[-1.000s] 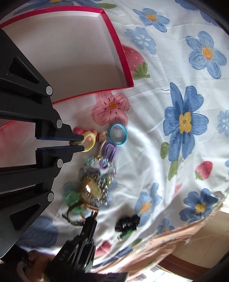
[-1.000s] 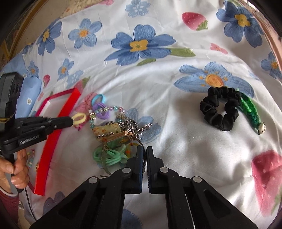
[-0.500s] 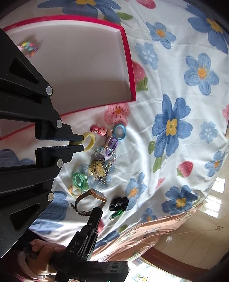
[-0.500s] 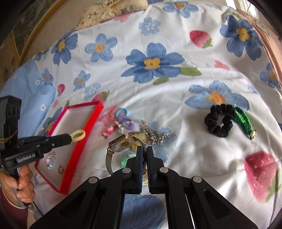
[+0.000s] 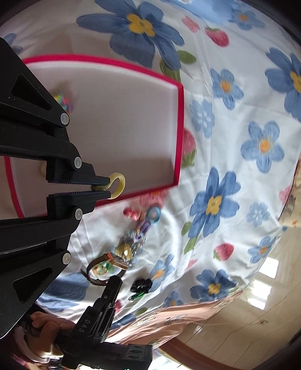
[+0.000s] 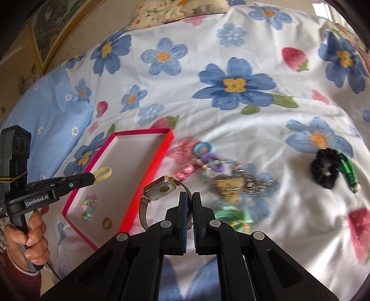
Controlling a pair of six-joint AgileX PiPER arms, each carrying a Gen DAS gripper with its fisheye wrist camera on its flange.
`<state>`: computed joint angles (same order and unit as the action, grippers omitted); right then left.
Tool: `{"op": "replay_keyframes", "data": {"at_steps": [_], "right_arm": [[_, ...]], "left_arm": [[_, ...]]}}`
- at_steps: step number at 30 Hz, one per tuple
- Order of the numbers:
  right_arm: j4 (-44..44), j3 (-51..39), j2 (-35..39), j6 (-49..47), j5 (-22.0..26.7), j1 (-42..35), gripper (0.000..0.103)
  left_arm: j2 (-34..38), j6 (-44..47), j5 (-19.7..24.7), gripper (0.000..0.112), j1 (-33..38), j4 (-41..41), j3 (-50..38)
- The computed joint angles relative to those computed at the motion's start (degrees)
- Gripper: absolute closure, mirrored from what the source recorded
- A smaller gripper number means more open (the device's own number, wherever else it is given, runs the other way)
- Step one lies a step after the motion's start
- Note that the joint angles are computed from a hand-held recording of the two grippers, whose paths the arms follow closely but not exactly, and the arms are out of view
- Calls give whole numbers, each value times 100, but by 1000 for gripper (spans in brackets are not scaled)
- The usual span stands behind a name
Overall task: Organize jewelry
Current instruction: 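Carry the hair tie and watch into the red box and release both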
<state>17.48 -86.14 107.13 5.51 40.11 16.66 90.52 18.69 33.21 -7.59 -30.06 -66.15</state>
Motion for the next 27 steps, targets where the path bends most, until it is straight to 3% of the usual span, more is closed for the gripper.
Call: {"op": "replay_keyframes", "data": {"at_steps": [15, 27], "right_arm": [[353, -1536, 1114, -132, 406, 729, 100], [125, -3100, 2379, 122, 1016, 1124, 99]], "left_arm": [[-108, 160, -16, 108, 798, -161, 326], [832, -73, -197, 108, 939, 66, -87]]}}
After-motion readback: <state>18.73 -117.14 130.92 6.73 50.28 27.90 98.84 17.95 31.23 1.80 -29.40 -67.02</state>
